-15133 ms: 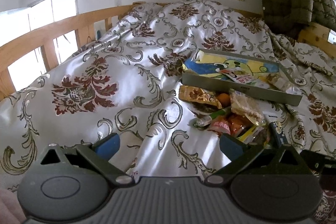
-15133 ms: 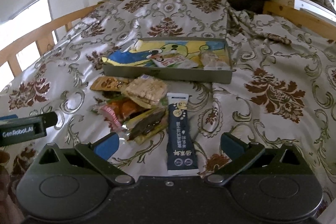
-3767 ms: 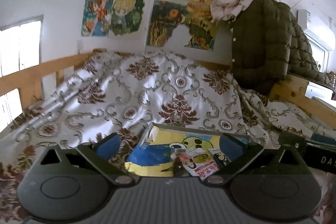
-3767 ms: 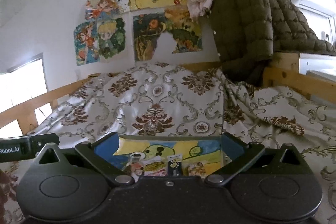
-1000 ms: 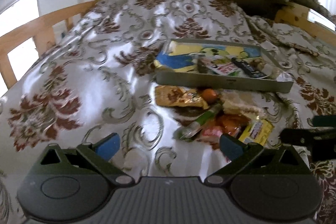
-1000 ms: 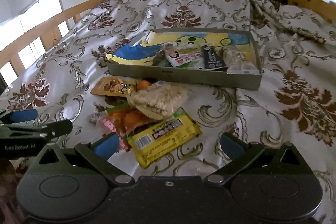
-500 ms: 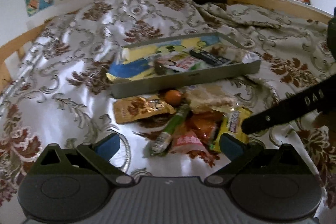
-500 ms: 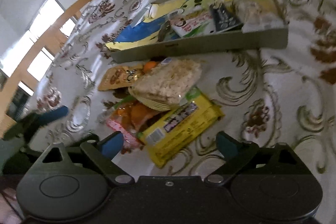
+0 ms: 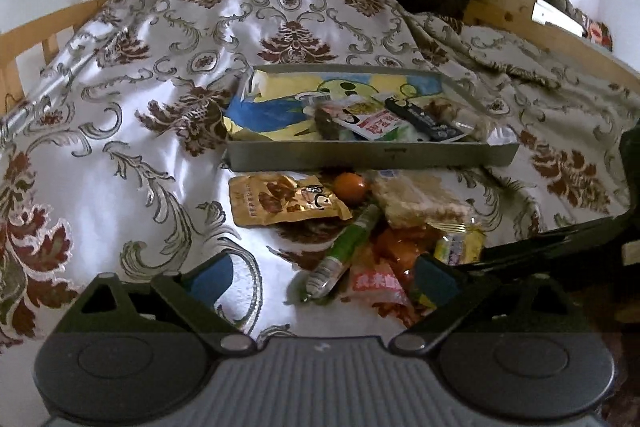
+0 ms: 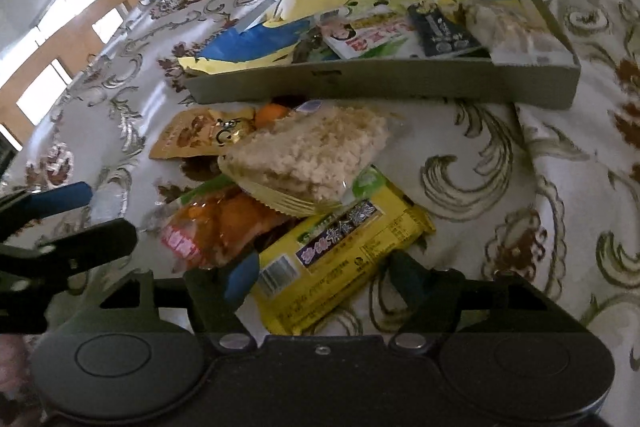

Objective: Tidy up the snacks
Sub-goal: 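Lower the right tool onto the yellow snack bar and close on it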

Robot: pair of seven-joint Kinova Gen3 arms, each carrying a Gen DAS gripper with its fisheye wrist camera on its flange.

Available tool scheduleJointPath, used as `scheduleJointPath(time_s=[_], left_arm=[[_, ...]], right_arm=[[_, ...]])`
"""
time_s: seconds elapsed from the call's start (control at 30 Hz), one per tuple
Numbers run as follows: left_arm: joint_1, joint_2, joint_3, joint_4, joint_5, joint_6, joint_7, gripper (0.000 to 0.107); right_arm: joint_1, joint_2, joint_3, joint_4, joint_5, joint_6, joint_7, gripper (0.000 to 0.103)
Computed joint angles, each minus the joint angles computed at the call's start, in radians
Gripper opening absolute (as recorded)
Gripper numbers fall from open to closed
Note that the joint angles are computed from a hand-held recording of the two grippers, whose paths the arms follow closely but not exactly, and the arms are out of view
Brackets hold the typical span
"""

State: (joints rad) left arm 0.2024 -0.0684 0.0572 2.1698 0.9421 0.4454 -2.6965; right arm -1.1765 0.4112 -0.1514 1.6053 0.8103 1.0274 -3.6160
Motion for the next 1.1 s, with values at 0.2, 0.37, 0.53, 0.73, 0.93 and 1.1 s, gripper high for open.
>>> scheduleJointPath(time_s=[0.2,0.37,0.53,0.73,0.93,1.1], left_arm=[[-0.035,0.020,-0.026,-0.007,0.095,0.126,-0.106,0.090],[-0.069,0.048,-0.013,-0.017,0.123,0.212,-0.162,0.083],[-0.073,0.091,0.021,-0.046,0.052,0.219,-0.102,0.071],[-0.101,0.185,0.048,-0.104,0.040,0.276,-0.063,0.061],[-0.163,0.277,0.062,-0.162,0.099,0.355,-0.008,0.059],[-0.146,0.294,0.099,-0.185,0.068,0.310,-0.028,0.061]], right_arm=[[-0.014,0.072,0.005,-0.122,-0.034,0.132,0.150,0.069],[-0.011,0.065,0.011,-0.149,-0.091,0.171,0.222,0.057],[0.005,0.020,0.013,-0.083,-0.105,0.101,0.183,0.057],[0.018,0.002,0.004,-0.053,-0.093,0.062,0.137,0.057],[0.017,0.006,0.002,-0.052,-0.085,0.062,0.124,0.058],[0.011,0.017,0.003,-0.071,-0.087,0.080,0.127,0.058]])
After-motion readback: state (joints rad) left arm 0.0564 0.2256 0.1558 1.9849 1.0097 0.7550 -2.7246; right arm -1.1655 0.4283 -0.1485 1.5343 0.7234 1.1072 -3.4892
